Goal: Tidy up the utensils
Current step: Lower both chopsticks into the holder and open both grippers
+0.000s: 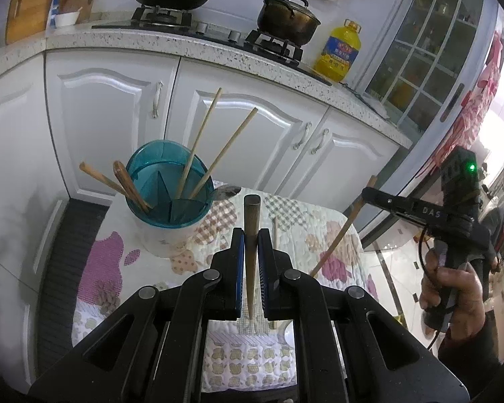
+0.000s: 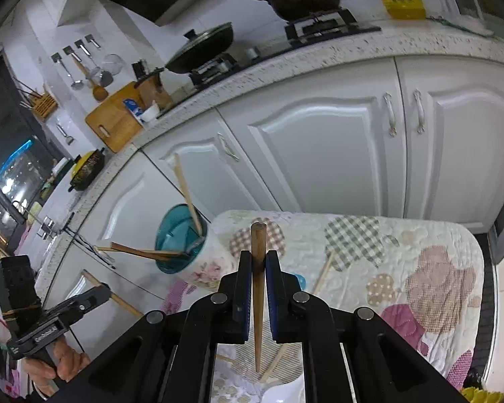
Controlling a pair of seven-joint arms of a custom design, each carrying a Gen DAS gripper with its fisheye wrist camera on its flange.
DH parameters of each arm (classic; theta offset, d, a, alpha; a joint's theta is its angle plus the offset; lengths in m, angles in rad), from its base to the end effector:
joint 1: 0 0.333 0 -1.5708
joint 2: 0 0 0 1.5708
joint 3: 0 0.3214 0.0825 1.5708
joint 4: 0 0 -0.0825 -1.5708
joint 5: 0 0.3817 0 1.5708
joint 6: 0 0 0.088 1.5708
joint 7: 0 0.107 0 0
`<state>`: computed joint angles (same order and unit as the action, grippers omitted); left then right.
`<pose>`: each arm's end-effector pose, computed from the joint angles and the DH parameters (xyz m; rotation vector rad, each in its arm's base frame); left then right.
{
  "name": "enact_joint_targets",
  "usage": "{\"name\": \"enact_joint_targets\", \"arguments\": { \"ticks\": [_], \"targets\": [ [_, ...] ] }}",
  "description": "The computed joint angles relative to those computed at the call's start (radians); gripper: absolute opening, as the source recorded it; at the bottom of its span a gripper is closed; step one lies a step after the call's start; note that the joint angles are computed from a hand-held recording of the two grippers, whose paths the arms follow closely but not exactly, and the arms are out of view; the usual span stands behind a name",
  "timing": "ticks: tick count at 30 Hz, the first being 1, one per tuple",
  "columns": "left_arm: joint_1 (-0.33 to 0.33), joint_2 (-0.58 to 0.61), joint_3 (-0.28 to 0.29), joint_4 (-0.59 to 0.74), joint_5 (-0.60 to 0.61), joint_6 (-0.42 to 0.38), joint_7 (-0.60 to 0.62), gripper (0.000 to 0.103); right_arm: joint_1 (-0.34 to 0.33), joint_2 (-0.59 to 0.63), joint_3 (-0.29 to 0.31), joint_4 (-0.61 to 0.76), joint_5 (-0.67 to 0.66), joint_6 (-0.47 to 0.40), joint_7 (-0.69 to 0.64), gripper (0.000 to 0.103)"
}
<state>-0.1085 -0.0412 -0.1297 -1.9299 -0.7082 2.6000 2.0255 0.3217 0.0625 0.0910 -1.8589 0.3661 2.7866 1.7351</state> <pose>0.5787 -0.1283 0.5882 -1.6955 2.1005 -1.2343 0.5812 0.2350 0.5898 -1.5621 1.6262 -0.2020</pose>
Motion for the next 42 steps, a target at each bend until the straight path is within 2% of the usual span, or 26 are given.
{"name": "enact_joint_targets", "arguments": {
  "ticks": [17,25,32,38,42],
  "targets": [
    [0.006,-0.013,0.012,0.026,-0.008,0.006,0.009,0.007,0.021,0.055,0.009,0.157,-0.035,-0.030,-0.022,0.008],
    [0.028,-0.001,0.029,0.088,-0.039,-0.007,0.012,0.007,0.040,0.111,0.012,0.271,-0.057,-0.054,-0.020,0.008],
    [0.059,0.028,0.029,0.174,-0.027,0.050,-0.008,0.007,0.059,0.190,0.012,0.414,-0.077,-0.064,-0.003,0.008],
    [0.081,0.100,0.005,0.258,0.101,0.136,-0.111,0.007,0.088,0.311,-0.005,0.607,-0.126,-0.104,0.040,0.008],
    [0.087,0.162,-0.008,0.296,0.272,0.214,-0.247,0.007,0.115,0.398,-0.032,0.734,-0.181,-0.128,0.083,0.008]
  ]
}}
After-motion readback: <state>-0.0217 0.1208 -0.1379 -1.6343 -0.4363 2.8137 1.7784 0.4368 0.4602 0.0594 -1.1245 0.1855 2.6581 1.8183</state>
